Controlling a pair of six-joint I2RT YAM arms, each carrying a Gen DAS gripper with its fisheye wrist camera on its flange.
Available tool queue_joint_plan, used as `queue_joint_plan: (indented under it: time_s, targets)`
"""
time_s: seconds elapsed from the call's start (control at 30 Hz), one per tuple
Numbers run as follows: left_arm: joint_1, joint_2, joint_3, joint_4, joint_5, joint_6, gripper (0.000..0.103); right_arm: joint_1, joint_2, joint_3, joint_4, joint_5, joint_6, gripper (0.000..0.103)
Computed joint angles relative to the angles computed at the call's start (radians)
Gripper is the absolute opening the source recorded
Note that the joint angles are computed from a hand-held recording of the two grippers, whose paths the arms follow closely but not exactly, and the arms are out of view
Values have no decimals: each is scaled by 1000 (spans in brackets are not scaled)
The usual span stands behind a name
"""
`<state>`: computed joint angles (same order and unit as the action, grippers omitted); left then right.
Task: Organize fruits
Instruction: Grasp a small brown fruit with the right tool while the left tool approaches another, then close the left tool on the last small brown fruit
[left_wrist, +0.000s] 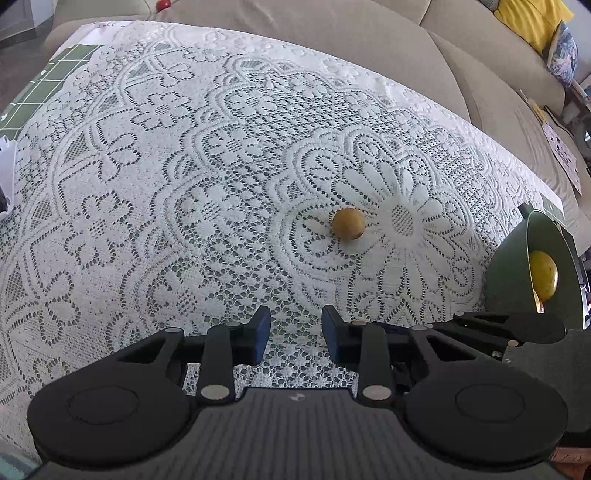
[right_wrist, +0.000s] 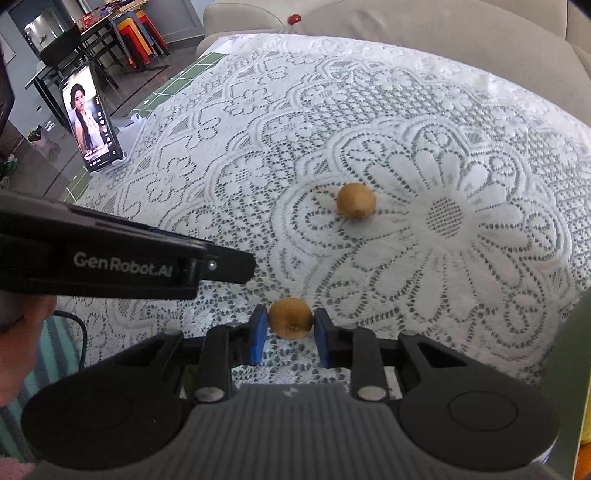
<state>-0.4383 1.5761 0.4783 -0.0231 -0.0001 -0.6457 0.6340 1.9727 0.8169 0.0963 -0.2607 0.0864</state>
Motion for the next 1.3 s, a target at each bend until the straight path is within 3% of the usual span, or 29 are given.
queue_joint_plan:
  time_s: [0.3, 0.5, 0.97, 1.07, 1.3]
  targets:
    - [-33, 63, 67, 49, -1, 65, 37, -44, -45, -23, 3, 80, 0, 23]
    - [-50, 162, 121, 139, -33, 72, 37, -113, -36, -14, 12, 115, 16, 23]
    - [-46, 331, 277, 122, -76, 34, 36, -141, 4, 9, 4, 87, 1, 24]
    - [-34, 338, 281, 127, -65, 32, 28, -140, -1, 5, -1, 86, -4, 24]
    - [-48, 287, 239, 143, -76, 34, 28, -141, -32, -9, -12, 76, -4, 24]
